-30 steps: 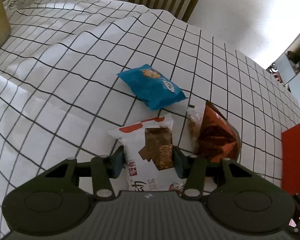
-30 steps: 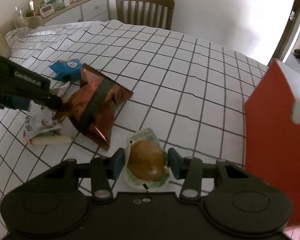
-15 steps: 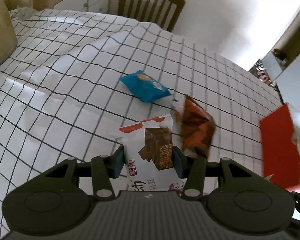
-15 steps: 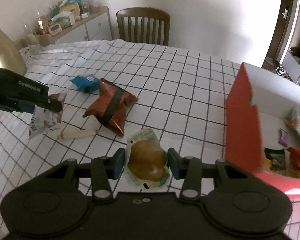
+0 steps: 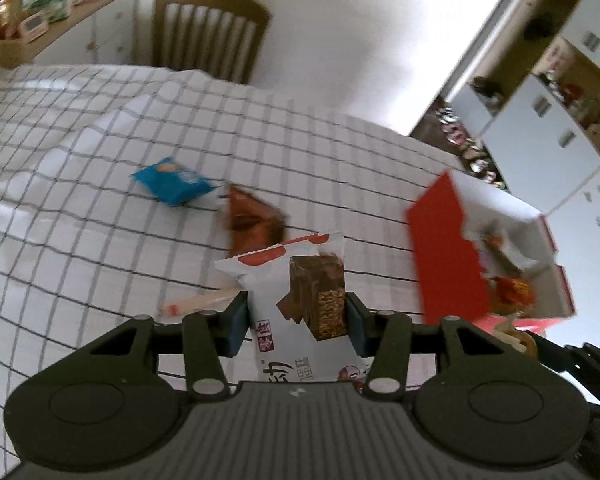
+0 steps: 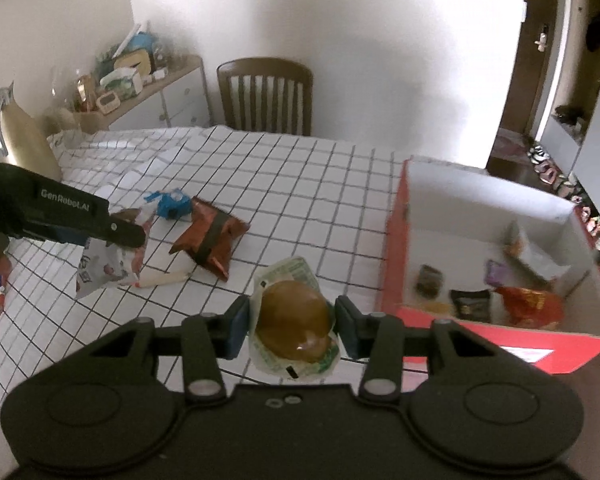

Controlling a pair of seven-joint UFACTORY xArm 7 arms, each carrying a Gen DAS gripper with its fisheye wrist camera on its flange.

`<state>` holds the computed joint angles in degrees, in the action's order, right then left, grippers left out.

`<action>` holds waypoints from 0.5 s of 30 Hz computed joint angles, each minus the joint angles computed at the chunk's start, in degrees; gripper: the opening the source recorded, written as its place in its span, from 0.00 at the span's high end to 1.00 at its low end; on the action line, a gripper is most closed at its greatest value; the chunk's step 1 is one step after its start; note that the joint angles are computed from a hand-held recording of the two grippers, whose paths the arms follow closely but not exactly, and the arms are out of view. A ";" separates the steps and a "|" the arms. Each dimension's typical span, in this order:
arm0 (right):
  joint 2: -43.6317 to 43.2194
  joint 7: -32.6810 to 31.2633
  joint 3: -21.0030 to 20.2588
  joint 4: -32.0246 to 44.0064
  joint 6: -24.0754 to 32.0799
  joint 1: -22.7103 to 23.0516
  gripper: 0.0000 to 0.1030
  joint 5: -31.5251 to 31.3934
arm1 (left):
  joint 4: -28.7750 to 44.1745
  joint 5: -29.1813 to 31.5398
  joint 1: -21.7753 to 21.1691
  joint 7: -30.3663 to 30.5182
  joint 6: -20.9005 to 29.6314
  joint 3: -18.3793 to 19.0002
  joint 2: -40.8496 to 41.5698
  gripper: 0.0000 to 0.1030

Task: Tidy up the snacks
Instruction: 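Carry the wrapped bun and white cookie packet over the red box with both tools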

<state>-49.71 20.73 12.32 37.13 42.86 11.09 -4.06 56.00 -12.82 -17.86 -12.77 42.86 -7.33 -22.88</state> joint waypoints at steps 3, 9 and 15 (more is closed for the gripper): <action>-2.58 -0.66 -1.07 -0.24 1.39 -0.47 0.57 -0.40 | 1.72 -0.88 -1.63 0.61 0.20 -0.87 0.39 0.53; -7.02 -2.33 -3.04 -1.15 2.67 -2.31 0.57 -0.68 | 5.93 -1.03 -4.30 -0.11 0.03 -3.48 3.09 0.53; -9.20 -5.60 -5.63 -1.85 2.57 -5.39 0.57 -1.36 | 11.37 1.70 -6.41 -2.75 -0.38 -6.42 8.21 0.52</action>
<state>-58.91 15.13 6.69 35.27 45.43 5.70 -5.41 67.37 -11.12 -24.27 -15.52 42.48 -13.75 -14.67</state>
